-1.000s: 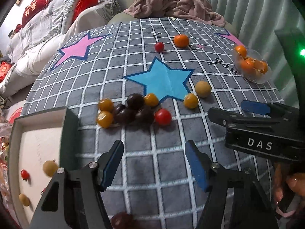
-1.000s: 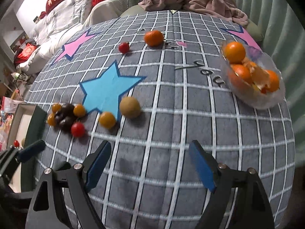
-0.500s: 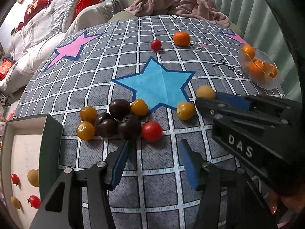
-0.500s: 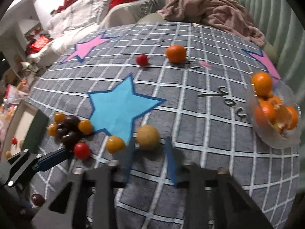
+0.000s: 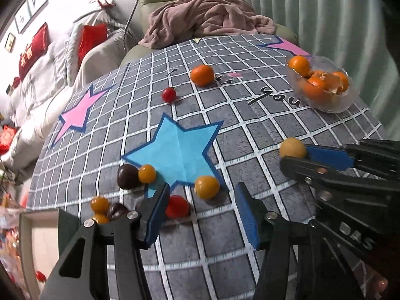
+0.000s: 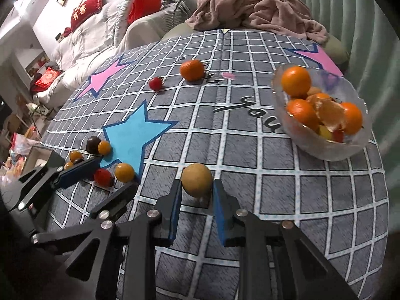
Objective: Organize fruits
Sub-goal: 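Grasp a yellow cherry tomato with the left gripper while the right grasps a tan round fruit, then carry both fruits over the white tray and open both grippers to drop them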
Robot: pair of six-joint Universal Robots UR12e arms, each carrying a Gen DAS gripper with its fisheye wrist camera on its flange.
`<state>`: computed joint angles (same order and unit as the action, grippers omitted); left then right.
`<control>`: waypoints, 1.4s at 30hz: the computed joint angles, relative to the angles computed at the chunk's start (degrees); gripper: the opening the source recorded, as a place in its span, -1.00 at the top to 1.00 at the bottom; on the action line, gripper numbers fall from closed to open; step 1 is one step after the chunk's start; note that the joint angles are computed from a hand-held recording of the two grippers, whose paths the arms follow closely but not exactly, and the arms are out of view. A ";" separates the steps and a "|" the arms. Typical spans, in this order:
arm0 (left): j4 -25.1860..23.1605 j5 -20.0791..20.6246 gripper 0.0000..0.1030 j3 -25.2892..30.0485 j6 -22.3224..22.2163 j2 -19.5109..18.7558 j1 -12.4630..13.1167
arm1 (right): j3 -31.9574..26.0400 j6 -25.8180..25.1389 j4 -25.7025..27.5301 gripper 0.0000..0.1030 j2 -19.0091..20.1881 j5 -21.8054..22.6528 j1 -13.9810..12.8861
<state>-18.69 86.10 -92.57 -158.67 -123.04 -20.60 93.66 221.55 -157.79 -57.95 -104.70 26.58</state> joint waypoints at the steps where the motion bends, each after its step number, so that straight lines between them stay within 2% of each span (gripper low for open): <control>1: -0.22 0.14 -0.10 0.30 0.15 -0.17 -0.01 | 0.13 0.18 -0.21 0.48 -0.08 -0.09 0.01; 7: -0.87 0.86 -0.10 1.59 1.21 -1.15 -0.28 | 1.18 1.28 -0.97 0.48 -0.62 0.11 -0.11; 10: 1.92 2.91 0.42 0.75 4.25 -1.19 -0.99 | 2.11 2.32 -1.95 0.48 -1.07 0.22 -0.12; 12: 1.82 2.30 0.58 0.23 5.79 -0.80 -1.18 | 2.77 3.08 -2.58 0.48 -1.40 0.40 -0.16; 14: 4.04 3.52 0.57 -0.95 7.01 -0.55 -1.54 | 3.29 3.67 -3.01 0.48 -1.67 0.29 -0.09; 17: 5.82 1.91 0.57 -3.11 6.46 0.53 -0.89 | 4.04 4.02 -3.67 0.48 -2.10 0.27 0.14; 20: 3.40 -2.87 0.57 -4.94 2.53 2.31 1.00 | 4.66 4.13 -4.25 0.48 -2.46 0.23 0.54; 23: 2.07 -5.44 0.57 -6.57 -0.62 3.50 2.52 | 5.05 4.12 -4.82 0.48 -2.61 0.25 0.97; 26: 3.36 -4.76 0.57 -7.67 -2.42 3.87 2.87 | 5.04 4.05 -4.98 0.48 -2.46 0.36 1.39; 29: 1.51 -5.73 0.53 -7.44 -3.17 3.91 3.25 | 4.92 4.30 -4.96 0.48 -2.24 0.66 1.58; 30: 1.64 -5.39 0.42 -7.37 -3.24 3.84 3.21 | 4.90 4.37 -5.07 0.48 -2.18 0.87 1.60; 31: 1.95 -4.61 0.00 -7.31 -3.27 3.71 3.07 | 4.87 4.39 -5.13 0.48 -2.12 0.94 1.64; 32: 3.15 -4.22 -0.25 -7.49 -3.59 3.61 3.04 | 4.83 4.39 -5.15 0.48 -2.06 0.93 1.70; 38: 3.98 -2.90 -0.22 -6.98 -2.54 3.01 2.34 | 4.53 4.46 -4.88 0.48 -1.75 1.41 1.79; 39: 4.37 -3.30 -0.16 -7.11 -2.69 2.97 2.38 | 4.52 4.45 -4.85 0.48 -1.74 1.44 1.82; 42: 4.89 -2.73 0.30 -7.24 -2.84 3.01 2.30 | 4.47 4.51 -4.74 0.48 -1.70 1.59 1.89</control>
<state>-13.80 83.36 -99.81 -161.51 -120.02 -18.30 98.12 226.07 -162.53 -59.65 -103.11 28.47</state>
